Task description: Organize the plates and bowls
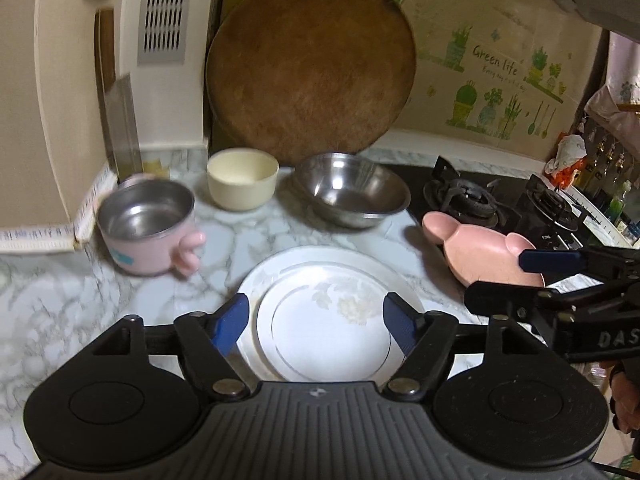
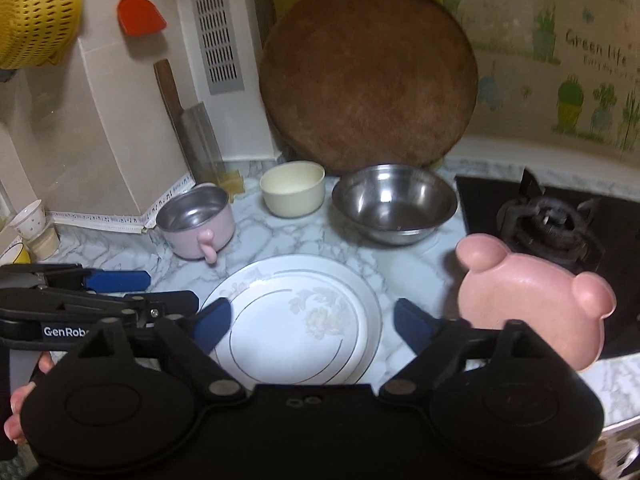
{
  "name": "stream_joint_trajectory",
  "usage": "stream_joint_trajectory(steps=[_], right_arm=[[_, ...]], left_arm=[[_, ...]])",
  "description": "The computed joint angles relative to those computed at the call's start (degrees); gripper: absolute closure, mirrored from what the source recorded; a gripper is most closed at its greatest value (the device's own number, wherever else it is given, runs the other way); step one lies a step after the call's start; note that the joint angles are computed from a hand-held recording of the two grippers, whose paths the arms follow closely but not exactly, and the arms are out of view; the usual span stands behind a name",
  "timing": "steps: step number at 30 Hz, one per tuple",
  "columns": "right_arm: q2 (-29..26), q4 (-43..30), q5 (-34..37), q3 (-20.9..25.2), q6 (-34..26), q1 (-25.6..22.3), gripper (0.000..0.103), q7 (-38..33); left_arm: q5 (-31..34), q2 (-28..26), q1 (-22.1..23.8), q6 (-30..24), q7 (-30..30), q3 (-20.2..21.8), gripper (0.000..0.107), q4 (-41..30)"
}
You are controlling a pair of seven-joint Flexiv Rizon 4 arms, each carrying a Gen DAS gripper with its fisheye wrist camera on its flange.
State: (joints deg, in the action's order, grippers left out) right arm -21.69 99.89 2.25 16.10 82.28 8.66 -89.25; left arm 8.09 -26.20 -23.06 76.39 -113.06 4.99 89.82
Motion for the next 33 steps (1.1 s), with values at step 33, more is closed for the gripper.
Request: stream_joint_trajectory(steps=[33], right_arm=[[-3.53,-2.91,10.93,0.83,3.21,-15.87,0.000,-17.65]], left_arm=[[7.06,-27.02,-10.34,-21.19,-10.37,2.19,0.022,-46.42]])
